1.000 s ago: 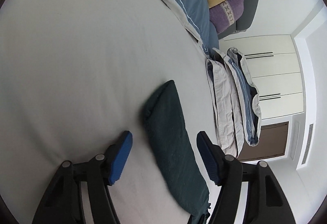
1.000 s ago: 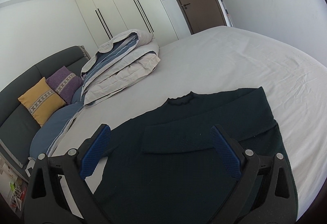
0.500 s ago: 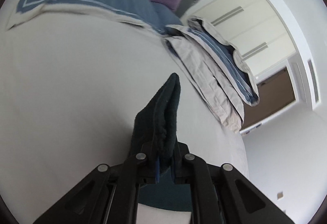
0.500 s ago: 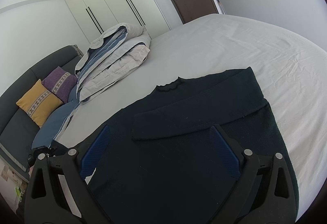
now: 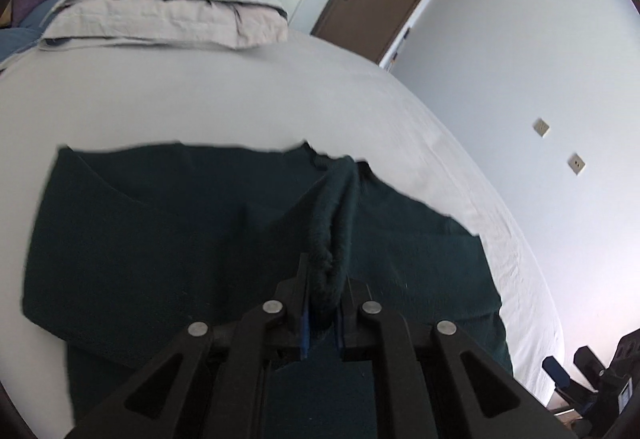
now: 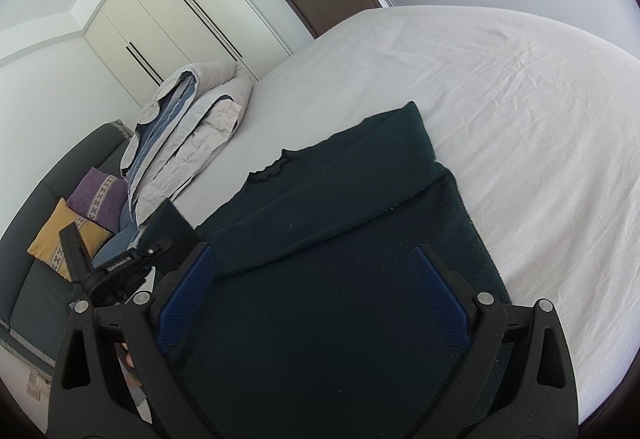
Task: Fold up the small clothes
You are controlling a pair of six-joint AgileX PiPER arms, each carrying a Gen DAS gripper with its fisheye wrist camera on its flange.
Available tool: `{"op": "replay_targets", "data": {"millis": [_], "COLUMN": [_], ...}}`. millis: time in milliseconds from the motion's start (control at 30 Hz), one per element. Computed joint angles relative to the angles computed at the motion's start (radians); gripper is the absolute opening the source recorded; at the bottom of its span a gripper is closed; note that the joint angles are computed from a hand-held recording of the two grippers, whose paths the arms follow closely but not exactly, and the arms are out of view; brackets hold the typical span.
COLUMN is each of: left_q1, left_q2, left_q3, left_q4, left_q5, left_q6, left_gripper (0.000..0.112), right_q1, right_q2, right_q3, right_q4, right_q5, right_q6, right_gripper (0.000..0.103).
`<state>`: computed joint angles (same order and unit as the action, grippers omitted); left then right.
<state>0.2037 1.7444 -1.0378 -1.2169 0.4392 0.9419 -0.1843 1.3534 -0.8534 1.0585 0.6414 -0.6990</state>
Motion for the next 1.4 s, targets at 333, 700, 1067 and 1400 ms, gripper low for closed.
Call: {"op": "replay_targets", "data": {"millis": [333,700,1067,1400], "left_q1": [0.125,0.501,0.709,0.660], "left_q2": [-0.114,-0.193,-0.082,-0.018], "left_q3": [0.217,0.322,0.207,0.028], "left_q4": [-0.202,-0.163,-0.124,-0.070], "left_q5": [0.126,0.349,0.435,0.372], "left_q6": [0.285,0.368,0.359,0.236], "left_gripper": [0.075,0.069,0.055,0.052], "right_q1": [0.136,0.452,0.587,0.503], "right_q2": [0.280,0.739,0.895,0.927], "right_q3": [-0.242,-0.856,-1.137,-1.347], "right_q4": [-0.069,-0.479,-0.781,-0.831], "right_q5": [0.041,0.190,0.285,0.419], "right_q6": [0.097,0.589,0.717,0.671], "right_gripper": [0.098,0.079,0.007,0.006]}}
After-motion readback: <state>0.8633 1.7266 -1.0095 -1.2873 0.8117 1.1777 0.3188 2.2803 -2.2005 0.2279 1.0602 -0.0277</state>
